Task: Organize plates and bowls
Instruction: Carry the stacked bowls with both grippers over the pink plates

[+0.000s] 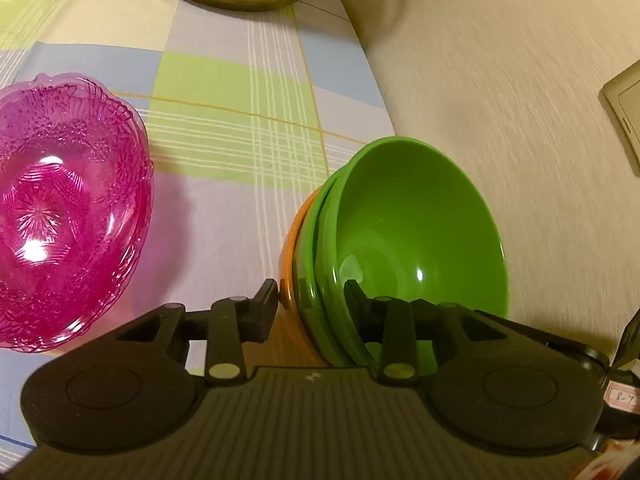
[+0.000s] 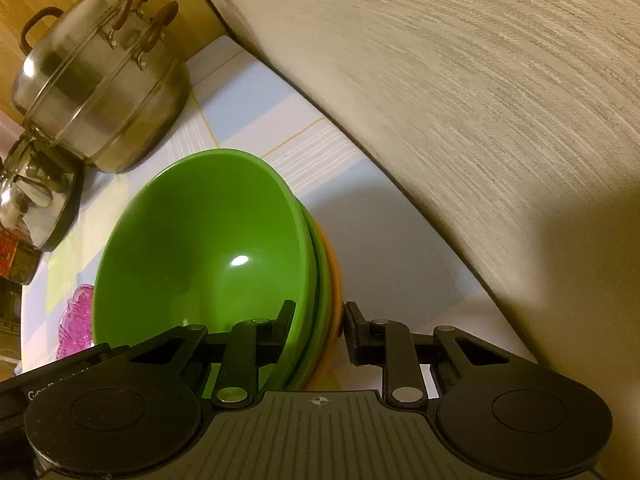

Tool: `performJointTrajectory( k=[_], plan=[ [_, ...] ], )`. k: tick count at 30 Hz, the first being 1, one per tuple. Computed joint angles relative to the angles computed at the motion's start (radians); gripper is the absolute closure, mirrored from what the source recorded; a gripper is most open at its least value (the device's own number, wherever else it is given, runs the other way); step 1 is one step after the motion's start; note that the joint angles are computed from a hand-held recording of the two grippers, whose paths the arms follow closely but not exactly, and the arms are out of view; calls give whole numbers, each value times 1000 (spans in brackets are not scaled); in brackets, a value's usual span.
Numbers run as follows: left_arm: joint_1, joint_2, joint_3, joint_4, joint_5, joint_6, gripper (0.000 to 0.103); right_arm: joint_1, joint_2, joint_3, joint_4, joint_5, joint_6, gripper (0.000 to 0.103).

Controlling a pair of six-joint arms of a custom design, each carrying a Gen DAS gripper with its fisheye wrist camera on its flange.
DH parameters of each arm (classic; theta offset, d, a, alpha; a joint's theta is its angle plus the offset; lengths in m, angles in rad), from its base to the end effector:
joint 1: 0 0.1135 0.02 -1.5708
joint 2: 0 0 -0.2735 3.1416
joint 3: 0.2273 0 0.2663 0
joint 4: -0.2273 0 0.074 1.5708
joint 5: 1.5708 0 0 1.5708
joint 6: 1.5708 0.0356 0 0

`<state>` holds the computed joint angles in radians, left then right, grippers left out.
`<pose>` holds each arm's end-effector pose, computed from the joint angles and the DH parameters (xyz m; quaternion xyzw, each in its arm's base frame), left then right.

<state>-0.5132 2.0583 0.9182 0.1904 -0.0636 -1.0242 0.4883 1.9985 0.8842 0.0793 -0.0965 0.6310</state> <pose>0.3275 -0.1820 0.0554 -0.2499 0.9183 -0.1906 0.2406 0.3142 0.1708 0.0618 0.0559 0.9617 0.1798 0.1994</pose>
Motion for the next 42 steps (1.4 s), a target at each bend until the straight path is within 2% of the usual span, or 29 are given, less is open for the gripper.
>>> performJointTrajectory(
  k=[10, 19, 31, 42],
  plan=[
    [-11, -30, -34, -2, 5, -9, 72, 16, -33, -39, 9, 13, 14, 78],
    [-45, -138, -115, -9, -28, -26, 72, 64, -142, -120, -9, 49, 53, 78],
    [-99, -363, -248, -69, -101, -55, 74, 164, -311, -177, -74, 125, 102, 78],
    [-128, -623, -391, -175, -178, -103, 74, 288, -370, -131, -141, 189, 134, 78]
  ],
)
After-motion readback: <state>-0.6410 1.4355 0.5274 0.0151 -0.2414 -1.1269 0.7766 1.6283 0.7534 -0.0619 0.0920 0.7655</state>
